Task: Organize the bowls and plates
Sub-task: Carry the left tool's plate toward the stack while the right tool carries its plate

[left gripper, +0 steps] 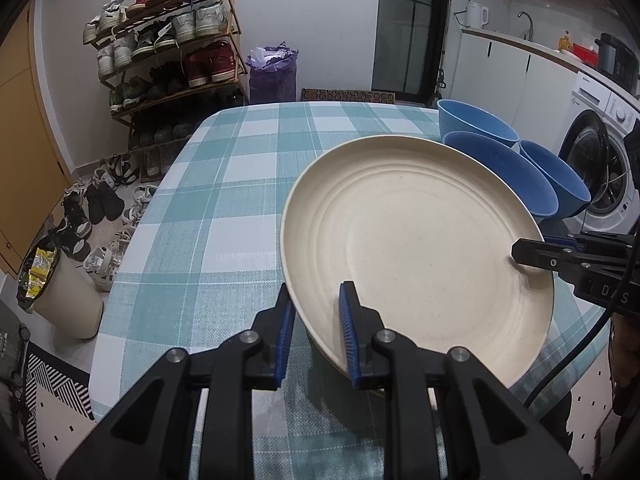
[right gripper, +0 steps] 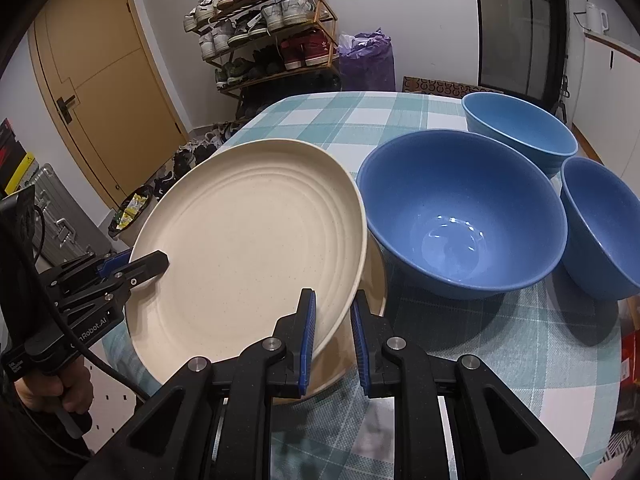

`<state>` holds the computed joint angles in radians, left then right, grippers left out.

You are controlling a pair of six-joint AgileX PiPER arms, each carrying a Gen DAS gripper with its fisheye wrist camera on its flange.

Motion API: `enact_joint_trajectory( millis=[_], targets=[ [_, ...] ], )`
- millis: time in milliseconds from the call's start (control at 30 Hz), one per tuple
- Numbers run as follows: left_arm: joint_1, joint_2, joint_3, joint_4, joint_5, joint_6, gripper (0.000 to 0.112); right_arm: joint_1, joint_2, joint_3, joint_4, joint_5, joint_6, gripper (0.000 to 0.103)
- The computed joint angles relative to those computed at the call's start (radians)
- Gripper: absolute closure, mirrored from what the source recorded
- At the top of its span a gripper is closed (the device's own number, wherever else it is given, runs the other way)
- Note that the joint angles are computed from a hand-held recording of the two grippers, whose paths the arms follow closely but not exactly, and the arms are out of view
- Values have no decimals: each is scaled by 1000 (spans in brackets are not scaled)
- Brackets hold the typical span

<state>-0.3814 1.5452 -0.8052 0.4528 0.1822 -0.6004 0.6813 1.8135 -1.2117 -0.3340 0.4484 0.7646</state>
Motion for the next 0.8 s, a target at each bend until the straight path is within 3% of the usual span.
enact_joint_trajectory(
  millis=[167,300,800],
  targets=[
    [-4,17,-6,3,3,-5,92,5,1,25,-17,-18,30,85],
    [-19,33,-12,106,12,-112,92,7,6,37,-29,-22,42,85],
    [-12,70,-5,115,-9,-133,92,15,58,13,-41,-9,48,85]
  ],
)
